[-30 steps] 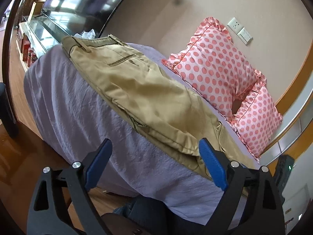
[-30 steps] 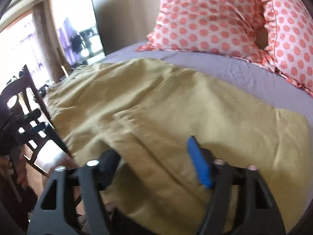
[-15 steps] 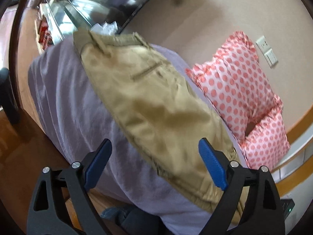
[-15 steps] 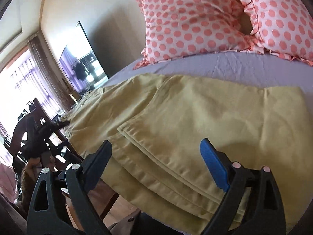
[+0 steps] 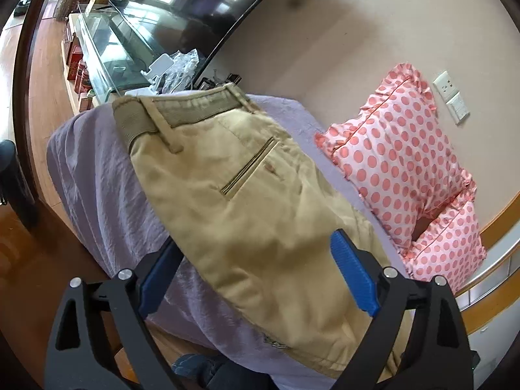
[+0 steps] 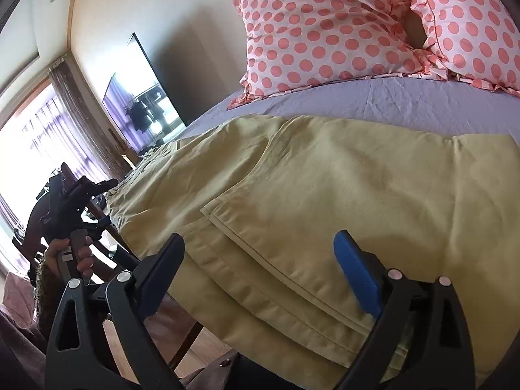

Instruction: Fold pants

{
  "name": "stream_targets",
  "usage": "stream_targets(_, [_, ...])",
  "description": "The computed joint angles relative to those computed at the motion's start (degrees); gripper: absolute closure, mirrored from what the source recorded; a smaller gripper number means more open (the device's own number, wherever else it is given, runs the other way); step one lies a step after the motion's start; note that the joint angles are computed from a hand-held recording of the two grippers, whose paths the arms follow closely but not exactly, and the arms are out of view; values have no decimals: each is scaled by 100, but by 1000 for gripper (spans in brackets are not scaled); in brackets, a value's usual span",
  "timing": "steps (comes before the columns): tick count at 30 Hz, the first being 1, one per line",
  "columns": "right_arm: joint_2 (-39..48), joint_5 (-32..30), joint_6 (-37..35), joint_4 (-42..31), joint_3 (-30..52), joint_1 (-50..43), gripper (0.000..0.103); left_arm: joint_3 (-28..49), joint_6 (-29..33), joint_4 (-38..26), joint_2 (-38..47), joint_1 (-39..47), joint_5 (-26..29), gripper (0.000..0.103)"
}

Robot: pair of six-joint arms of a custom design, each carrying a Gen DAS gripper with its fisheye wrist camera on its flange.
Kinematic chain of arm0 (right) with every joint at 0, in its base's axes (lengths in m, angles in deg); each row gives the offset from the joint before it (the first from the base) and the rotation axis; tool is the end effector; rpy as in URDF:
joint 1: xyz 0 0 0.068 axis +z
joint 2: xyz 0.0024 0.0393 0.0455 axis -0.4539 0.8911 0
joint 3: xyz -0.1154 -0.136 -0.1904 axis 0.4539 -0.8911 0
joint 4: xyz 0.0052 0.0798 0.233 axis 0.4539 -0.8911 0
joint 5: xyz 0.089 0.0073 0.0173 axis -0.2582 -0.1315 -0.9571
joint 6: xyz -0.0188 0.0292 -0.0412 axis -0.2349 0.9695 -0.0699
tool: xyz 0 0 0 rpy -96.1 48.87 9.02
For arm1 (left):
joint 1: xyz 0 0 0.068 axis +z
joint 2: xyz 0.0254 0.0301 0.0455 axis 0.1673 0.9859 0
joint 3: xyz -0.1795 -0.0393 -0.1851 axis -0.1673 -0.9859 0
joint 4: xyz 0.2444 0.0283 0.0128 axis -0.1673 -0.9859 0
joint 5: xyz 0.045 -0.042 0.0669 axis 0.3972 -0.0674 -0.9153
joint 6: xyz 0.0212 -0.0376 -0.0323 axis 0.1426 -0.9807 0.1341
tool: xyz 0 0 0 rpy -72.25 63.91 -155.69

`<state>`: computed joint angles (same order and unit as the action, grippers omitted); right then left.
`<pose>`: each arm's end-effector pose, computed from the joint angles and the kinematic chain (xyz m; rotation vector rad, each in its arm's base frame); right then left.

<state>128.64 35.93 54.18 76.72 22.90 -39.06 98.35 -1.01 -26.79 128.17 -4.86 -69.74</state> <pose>0.2569 -0.0315 0.1857 -0.1547 2.2292 0.6813 0.2740 -0.0712 0.1961 -0.6411 2.1223 -0.6448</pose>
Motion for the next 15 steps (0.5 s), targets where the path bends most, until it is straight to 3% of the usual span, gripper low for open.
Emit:
stream_targets(7, [54,-51,16,47,9,-7,7,403,60,-176,311,168,309,13])
stream_targets(10, [70,-124,55,80,7,-29,7,392,30,73,443,385,468,16])
stream_targets(13, [81,-234,94,144,-5,-68,7,522,-106,-54,548,535,422,40])
stream_targets(14, [71,-287,103,179,-28,-95,7,554,-136,-84,587,583,424,60])
stream_targets(15, [56,-336,110,216,-56,-131,7,626,-196,-221,615,616,333,89])
